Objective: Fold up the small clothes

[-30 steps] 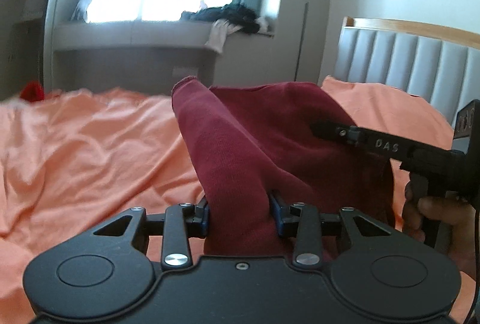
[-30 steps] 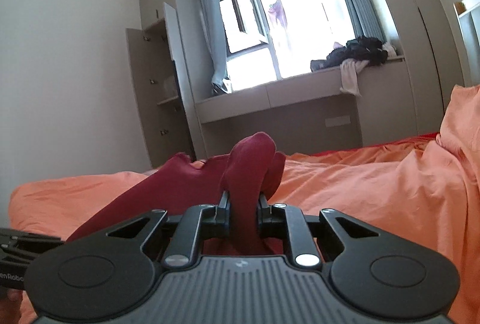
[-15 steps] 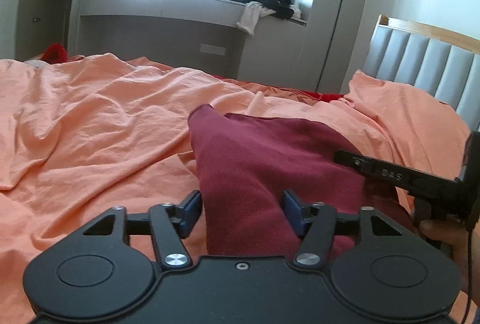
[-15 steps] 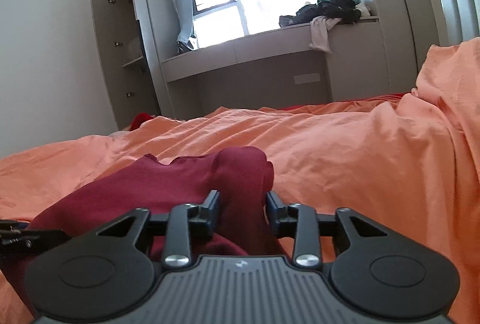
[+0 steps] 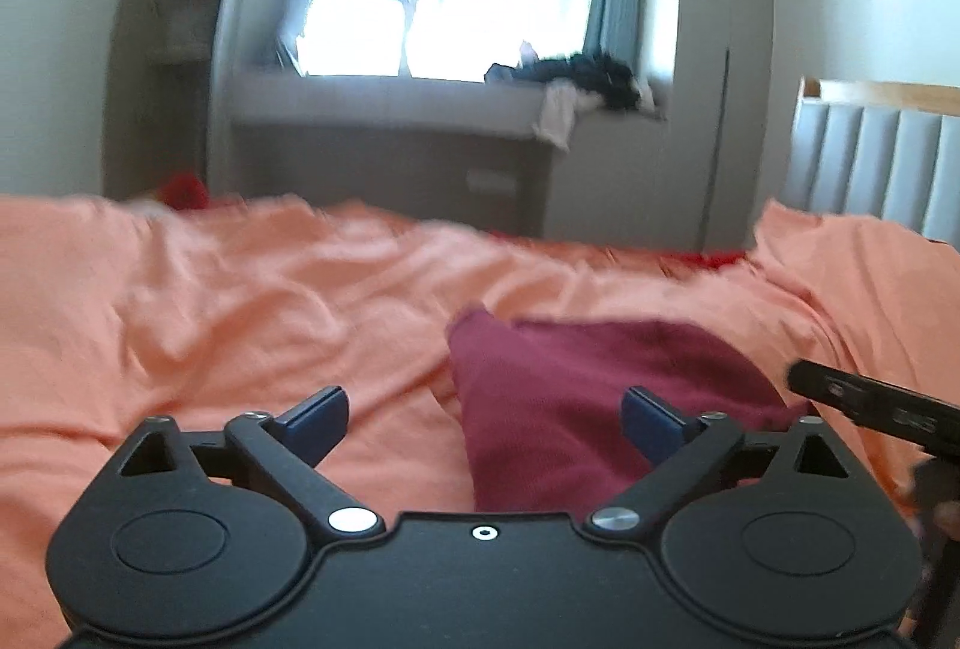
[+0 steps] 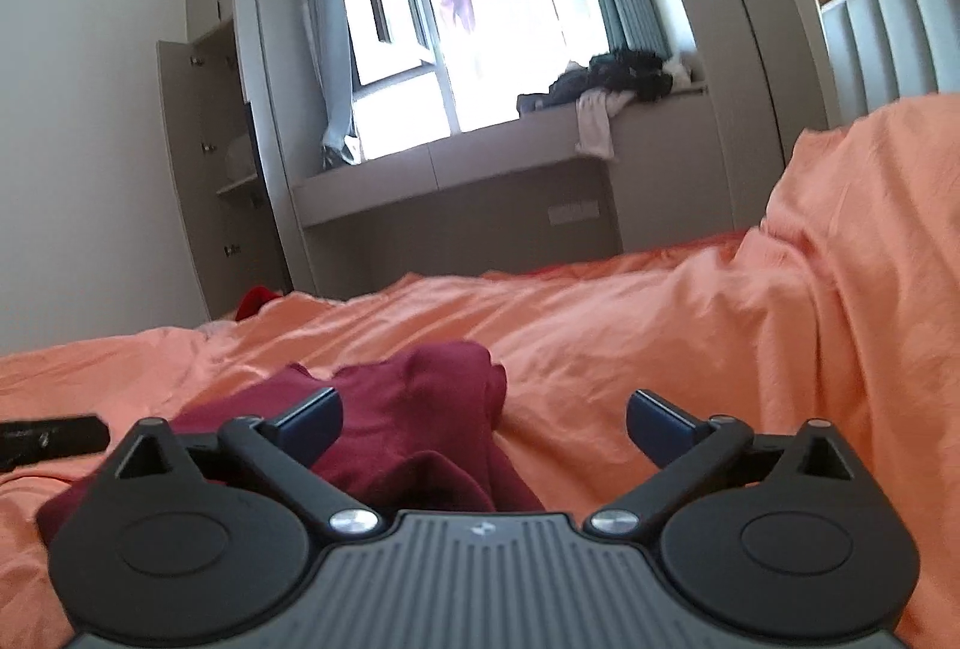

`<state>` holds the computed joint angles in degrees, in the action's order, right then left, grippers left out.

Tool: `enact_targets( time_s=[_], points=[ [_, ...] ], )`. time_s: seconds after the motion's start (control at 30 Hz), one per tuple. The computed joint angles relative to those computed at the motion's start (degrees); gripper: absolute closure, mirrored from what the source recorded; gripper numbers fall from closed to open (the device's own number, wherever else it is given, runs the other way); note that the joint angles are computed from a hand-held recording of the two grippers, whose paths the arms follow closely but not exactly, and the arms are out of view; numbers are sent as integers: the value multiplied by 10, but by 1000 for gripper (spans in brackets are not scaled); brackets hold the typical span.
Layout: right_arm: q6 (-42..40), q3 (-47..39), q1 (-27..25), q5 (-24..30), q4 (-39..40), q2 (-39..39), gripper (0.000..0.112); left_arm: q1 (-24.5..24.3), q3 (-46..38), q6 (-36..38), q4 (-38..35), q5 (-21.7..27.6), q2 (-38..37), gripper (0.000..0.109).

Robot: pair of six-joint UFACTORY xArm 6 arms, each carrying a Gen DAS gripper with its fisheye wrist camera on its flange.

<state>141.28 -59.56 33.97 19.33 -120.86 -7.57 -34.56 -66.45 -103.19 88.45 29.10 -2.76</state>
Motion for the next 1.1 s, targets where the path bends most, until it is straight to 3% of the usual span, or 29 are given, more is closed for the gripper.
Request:
enact_targets(
  time_s=[0.13,0.3,0.4,0.57,0.83,1.1],
  points=[
    [-22,33,30,36,-8,-43,10,-35,26,-37,67,55,-33,6],
    [-17,89,85,100,-15,-101,9,-82,86,-100,98,121,-84,6],
    [-31,125,124,145,-7,-133,9,-106,125,-115,107,144,-116,6],
    [-85,194,207,252,29,-187,9,-170,193,-130,128,240,-170,6],
    [-132,272,360,439,109,-237,9,-218,263,-130,100,254,-238,6],
    [-163,319,469,543,201,-266,9,-244,317,-141,37,248,-275,6]
  ],
)
